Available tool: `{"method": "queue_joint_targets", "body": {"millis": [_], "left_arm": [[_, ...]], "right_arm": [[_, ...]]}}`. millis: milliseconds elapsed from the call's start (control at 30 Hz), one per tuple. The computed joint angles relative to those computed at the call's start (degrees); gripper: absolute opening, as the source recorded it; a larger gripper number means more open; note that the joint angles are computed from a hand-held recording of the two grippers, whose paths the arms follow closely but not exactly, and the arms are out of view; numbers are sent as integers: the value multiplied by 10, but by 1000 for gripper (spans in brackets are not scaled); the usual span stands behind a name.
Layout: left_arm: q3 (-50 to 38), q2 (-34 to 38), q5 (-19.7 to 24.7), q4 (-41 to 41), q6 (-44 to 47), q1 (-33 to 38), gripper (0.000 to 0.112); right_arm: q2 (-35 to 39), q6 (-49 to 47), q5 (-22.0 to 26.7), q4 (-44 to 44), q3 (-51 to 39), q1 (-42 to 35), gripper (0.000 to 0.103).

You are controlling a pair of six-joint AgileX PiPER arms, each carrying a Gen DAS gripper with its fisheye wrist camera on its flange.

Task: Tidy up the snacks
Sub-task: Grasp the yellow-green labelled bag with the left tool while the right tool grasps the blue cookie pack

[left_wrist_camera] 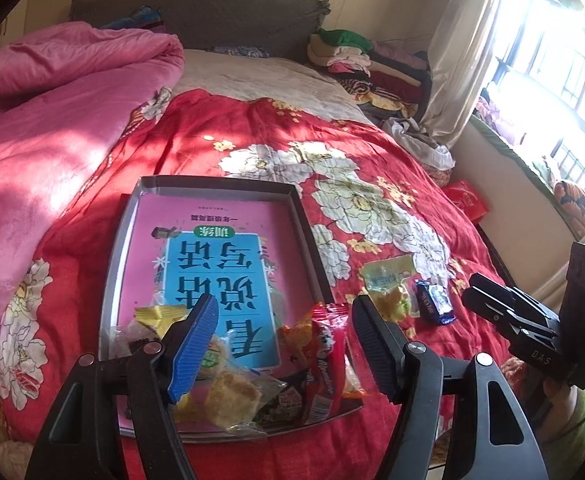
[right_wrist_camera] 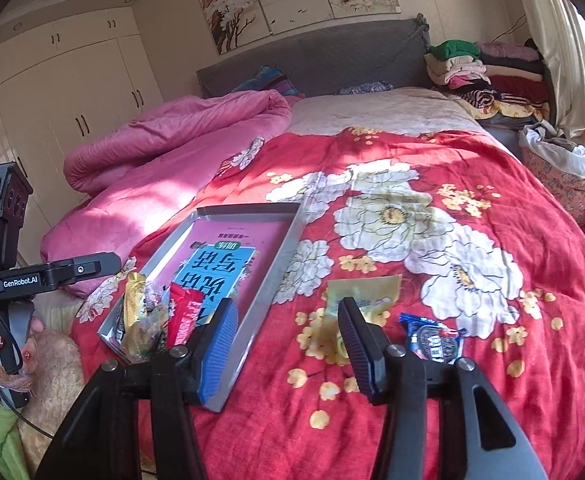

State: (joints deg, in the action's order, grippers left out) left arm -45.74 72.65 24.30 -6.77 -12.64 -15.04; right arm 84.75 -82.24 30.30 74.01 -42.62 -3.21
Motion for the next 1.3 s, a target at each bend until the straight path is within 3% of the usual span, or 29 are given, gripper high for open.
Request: {"method": "queue_joint_targets", "body": {"millis": [367, 567, 900, 1300], "left_arm": [[-121, 110, 17, 97, -133, -132, 71], [-200, 200, 37, 45, -107, -151, 71], [-290, 341, 70, -125, -5, -129, 71], [-358, 439, 108, -227, 43, -108, 71]], "right_arm": [[16, -5, 18, -7, -20, -98, 55], [37, 14, 10, -25, -31, -107, 59], [114, 138, -37, -138, -67, -86, 59], [176, 214, -37, -206, -103, -67, 59]]}}
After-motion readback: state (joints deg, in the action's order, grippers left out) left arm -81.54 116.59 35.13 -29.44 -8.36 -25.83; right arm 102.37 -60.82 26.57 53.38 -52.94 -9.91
